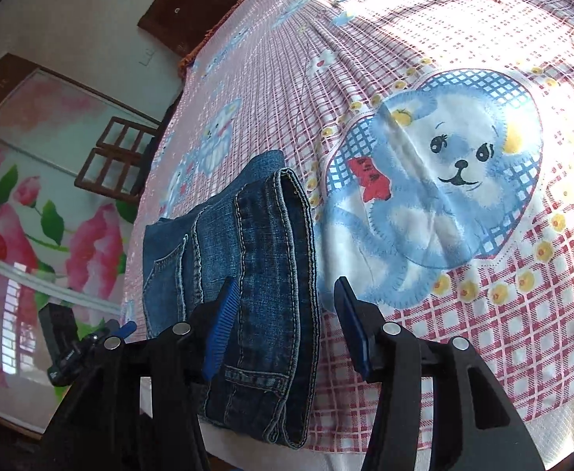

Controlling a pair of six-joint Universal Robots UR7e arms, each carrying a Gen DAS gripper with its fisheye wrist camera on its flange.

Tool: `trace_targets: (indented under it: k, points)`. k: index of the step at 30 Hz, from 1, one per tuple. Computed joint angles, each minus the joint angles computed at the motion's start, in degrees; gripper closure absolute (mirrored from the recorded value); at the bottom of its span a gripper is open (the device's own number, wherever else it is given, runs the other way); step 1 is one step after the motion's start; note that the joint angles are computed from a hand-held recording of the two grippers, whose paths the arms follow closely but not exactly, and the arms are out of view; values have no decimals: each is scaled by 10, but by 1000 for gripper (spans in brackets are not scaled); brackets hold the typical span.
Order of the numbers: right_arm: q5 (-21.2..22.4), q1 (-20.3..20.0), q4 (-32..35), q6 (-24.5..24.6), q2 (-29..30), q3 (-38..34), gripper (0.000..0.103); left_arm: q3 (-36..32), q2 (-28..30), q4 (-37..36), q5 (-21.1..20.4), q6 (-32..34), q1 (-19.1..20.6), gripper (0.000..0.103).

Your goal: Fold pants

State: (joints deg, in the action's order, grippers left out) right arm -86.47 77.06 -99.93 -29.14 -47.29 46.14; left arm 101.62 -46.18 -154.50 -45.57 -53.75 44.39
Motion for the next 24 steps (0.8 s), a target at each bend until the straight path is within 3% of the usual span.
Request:
trace_targets:
  k: [1, 3, 5, 7, 9, 11, 14, 15, 16, 18, 21, 23, 24]
  points:
    - [-17, 6, -6, -2, 10, -6, 53, -5, 5, 9, 0, -5, 0, 17]
    - [-10, 13, -14, -18, 19, -11, 57, -16, 15, 19, -4, -11, 1, 17]
    - [-78, 40, -78, -63, 11, 21, 80, -27, 23, 28, -7, -13, -1, 17]
    - [-107, 63, -148, -126, -10, 69, 91, -36, 29, 42, -3, -14, -2, 16]
    - [-77, 74, -164, -166, -26, 89, 95, -42, 33, 46, -3, -12, -1, 16]
    - [-32, 73, -108, -156, -11, 52, 95, -57, 40, 50, -4, -8, 4, 16]
    - [-111, 65, -85, -90, 56, -30, 95, -73, 49, 54, 0, -6, 9, 16]
    - [-119, 54, -62, -61, 72, -58, 94, -80, 51, 58, 2, -10, 10, 16]
    - [-102, 44, -33, -36, 78, -78, 90, -84, 53, 52, 0, -7, 12, 16]
    - [-80, 35, -39, -25, 64, -66, 70, -84, 54, 28, -2, 7, 14, 14]
    - [-20, 18, 12, -15, 63, -97, 69, -78, 52, 2, -18, 25, 22, 13]
    - [-11, 9, 59, -8, 78, -135, 59, -88, 59, -9, -28, 40, 30, 13]
    - [-2, 5, 92, -7, 89, -157, 59, -91, 64, -29, -37, 53, 34, 11]
